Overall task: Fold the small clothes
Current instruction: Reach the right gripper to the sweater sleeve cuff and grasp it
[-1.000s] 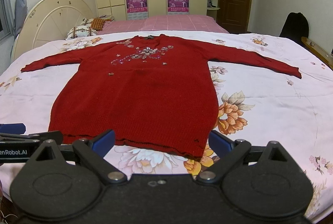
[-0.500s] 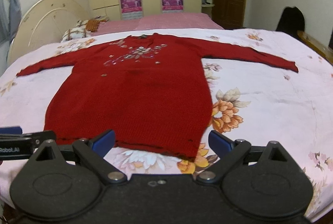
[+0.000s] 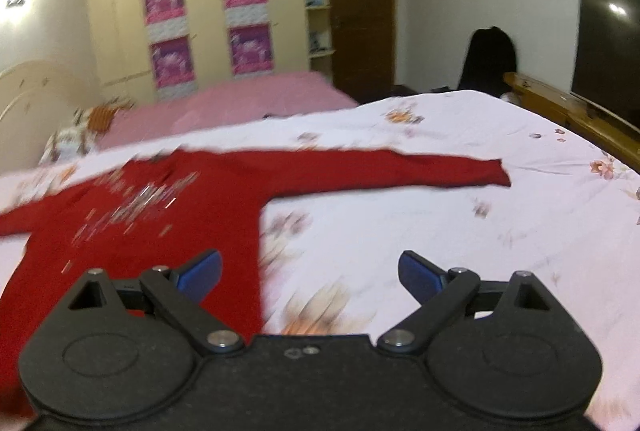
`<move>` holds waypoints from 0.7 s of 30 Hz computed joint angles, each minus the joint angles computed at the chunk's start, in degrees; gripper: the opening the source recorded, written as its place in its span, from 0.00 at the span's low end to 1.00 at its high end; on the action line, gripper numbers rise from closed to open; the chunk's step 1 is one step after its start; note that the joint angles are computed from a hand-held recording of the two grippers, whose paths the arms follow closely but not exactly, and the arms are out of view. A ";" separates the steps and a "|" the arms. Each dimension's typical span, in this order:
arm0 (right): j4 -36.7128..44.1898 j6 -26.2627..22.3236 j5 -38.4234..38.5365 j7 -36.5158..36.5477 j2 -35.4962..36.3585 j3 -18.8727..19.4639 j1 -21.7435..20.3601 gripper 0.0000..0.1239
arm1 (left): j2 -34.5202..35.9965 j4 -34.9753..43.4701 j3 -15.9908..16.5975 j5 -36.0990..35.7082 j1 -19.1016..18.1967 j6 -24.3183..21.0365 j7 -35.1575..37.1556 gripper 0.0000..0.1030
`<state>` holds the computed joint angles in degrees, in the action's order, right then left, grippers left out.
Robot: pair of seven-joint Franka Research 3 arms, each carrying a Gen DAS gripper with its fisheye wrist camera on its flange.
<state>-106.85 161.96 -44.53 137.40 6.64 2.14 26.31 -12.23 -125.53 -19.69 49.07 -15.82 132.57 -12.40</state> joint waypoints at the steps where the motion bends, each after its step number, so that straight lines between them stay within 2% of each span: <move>1: 2.25 1.77 1.72 0.15 2.33 -0.61 -1.09 0.75 | 0.10 -0.70 0.73 0.77 0.76 1.99 -1.68 1.00; 4: 9.53 4.81 8.99 0.49 9.64 -3.18 -2.82 0.75 | 1.48 -0.87 1.54 3.87 2.88 1.85 -5.09 1.00; 9: 23.52 4.21 18.04 0.94 22.18 -7.79 -3.86 0.74 | 3.03 -1.69 4.35 3.48 5.41 0.83 -6.81 1.00; 12: 31.05 2.77 24.24 0.31 28.62 -8.56 -5.49 0.74 | 4.06 -1.46 5.06 3.71 6.49 -1.65 -7.53 1.00; 15: 36.26 2.50 30.02 0.22 33.28 -8.62 -7.14 0.74 | 4.44 -1.66 5.83 4.29 7.32 -2.26 -8.88 1.00; 18: 39.88 2.24 35.33 0.23 36.57 -8.41 -8.55 0.74 | 5.47 -0.97 6.26 5.21 7.77 -3.55 -8.19 1.00; 21: 42.01 3.01 40.16 -1.98 38.67 -6.66 -10.29 0.74 | 6.53 -0.18 6.94 5.77 8.18 -3.32 -8.13 1.00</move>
